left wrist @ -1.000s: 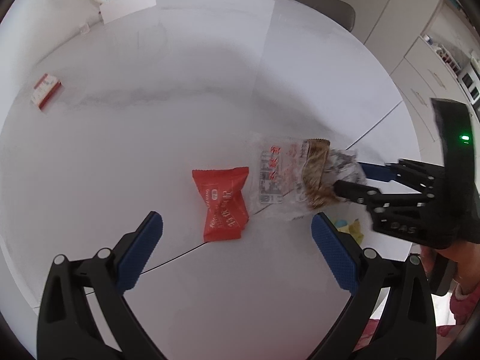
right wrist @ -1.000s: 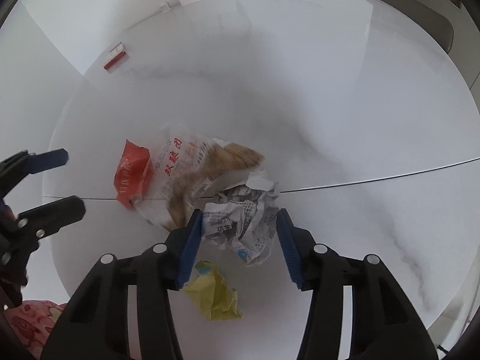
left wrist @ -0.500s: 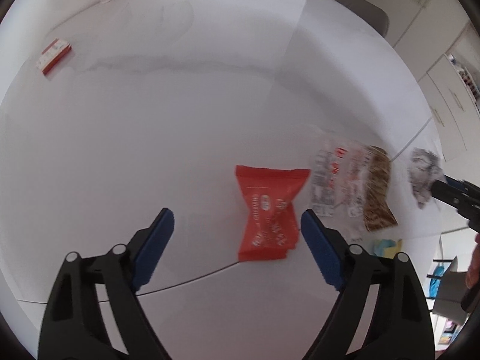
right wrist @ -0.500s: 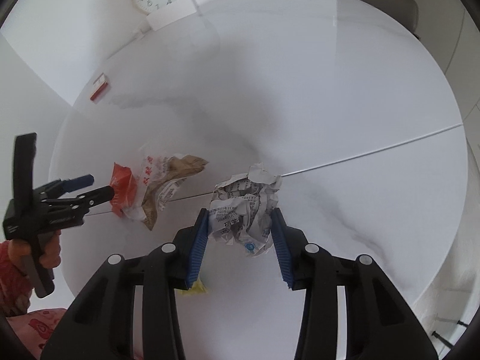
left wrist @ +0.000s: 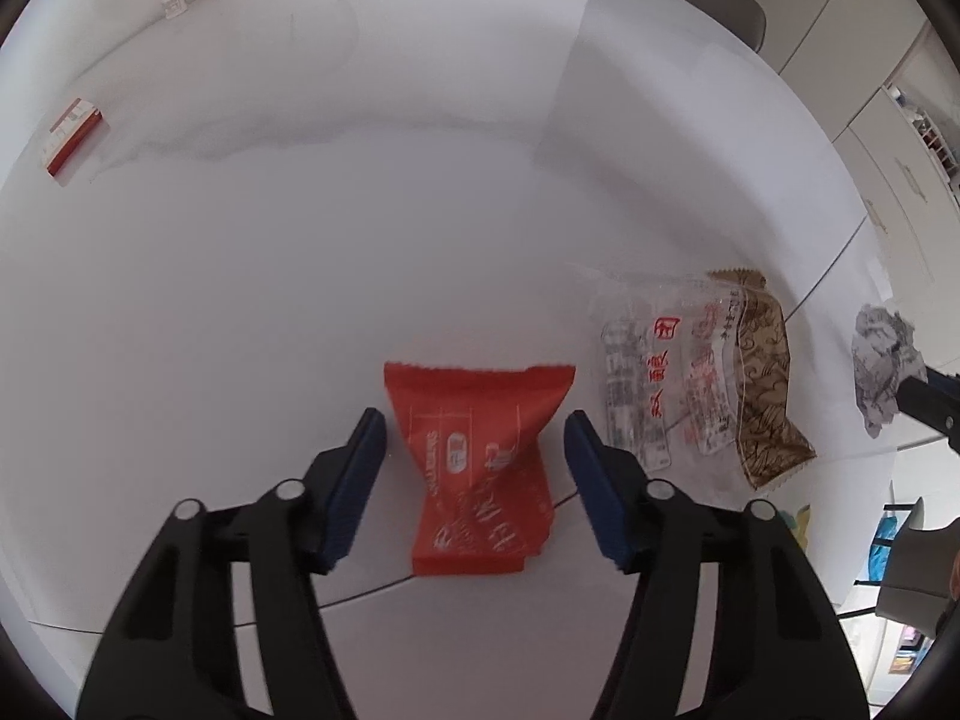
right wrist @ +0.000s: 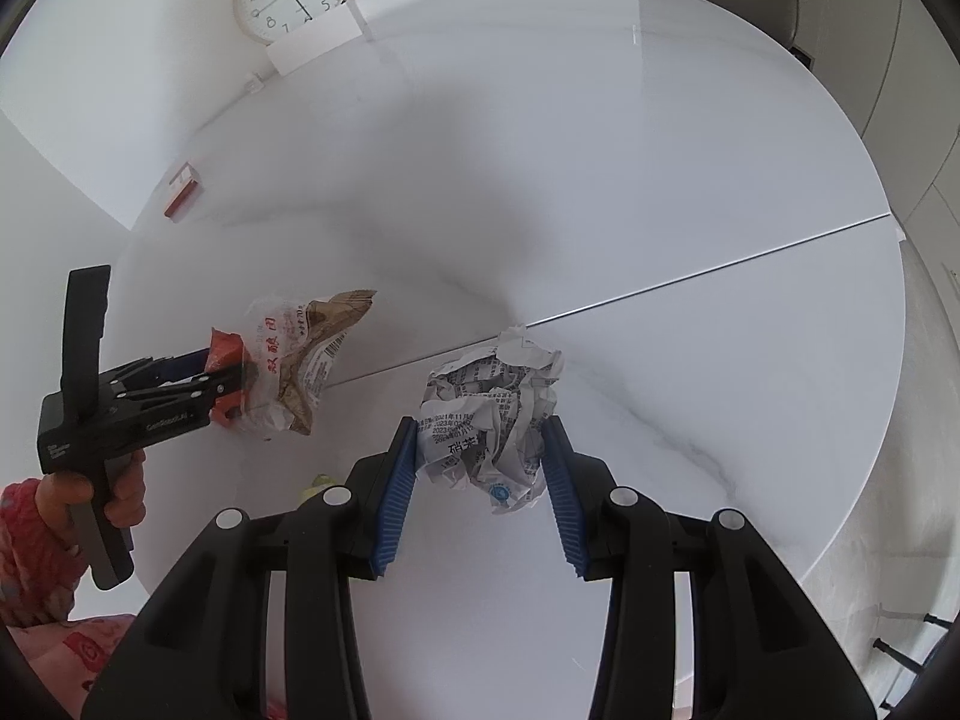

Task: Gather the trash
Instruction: 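Grasp the red snack packet with the left tool while the right tool grasps white newspaper ball, then carry red packet and newspaper ball over the bin and open both tools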

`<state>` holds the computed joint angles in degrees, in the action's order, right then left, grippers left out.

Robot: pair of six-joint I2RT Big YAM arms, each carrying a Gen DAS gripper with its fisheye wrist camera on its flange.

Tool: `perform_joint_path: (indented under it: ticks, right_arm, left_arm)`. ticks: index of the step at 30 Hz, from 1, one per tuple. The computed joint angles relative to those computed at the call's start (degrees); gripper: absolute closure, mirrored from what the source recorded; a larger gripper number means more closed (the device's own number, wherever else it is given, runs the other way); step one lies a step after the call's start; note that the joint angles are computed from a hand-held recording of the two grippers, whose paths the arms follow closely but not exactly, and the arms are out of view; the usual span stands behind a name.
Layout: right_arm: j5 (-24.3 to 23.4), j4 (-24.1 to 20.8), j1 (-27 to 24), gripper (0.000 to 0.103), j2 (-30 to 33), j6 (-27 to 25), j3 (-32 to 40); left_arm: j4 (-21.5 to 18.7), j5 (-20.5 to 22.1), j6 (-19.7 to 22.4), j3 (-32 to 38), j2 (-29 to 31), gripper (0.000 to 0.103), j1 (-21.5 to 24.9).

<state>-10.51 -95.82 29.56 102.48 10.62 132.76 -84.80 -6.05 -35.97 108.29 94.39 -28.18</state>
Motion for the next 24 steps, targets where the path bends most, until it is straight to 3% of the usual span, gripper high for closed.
perform_joint_path:
  ticks: [2,13,20,24]
  right_arm:
    - [0.21,0.17,0.22,0.061,0.01,0.40,-0.02]
    - [1.39,2.49,0.39,0.061,-2.23,1.53,-2.81]
    - [3.15,4.75,-2.26,0.061,-9.63,1.53,-10.54]
    - [5.25,5.01,-5.36,0.061,-16.36,1.51,-17.96]
  left_arm:
    - [-0.24,-0.30,0.15,0.86,0.59,0.055,-0.07]
    - [-1.44,-4.50,-1.10,0.75,-1.45,0.058,-1.17]
    - [-7.50,-9.71,-2.75,9.94,-0.33,0.058,-5.29]
    - [-8.94,-8.62,-2.38,18.11,2.88,0.058,-9.38]
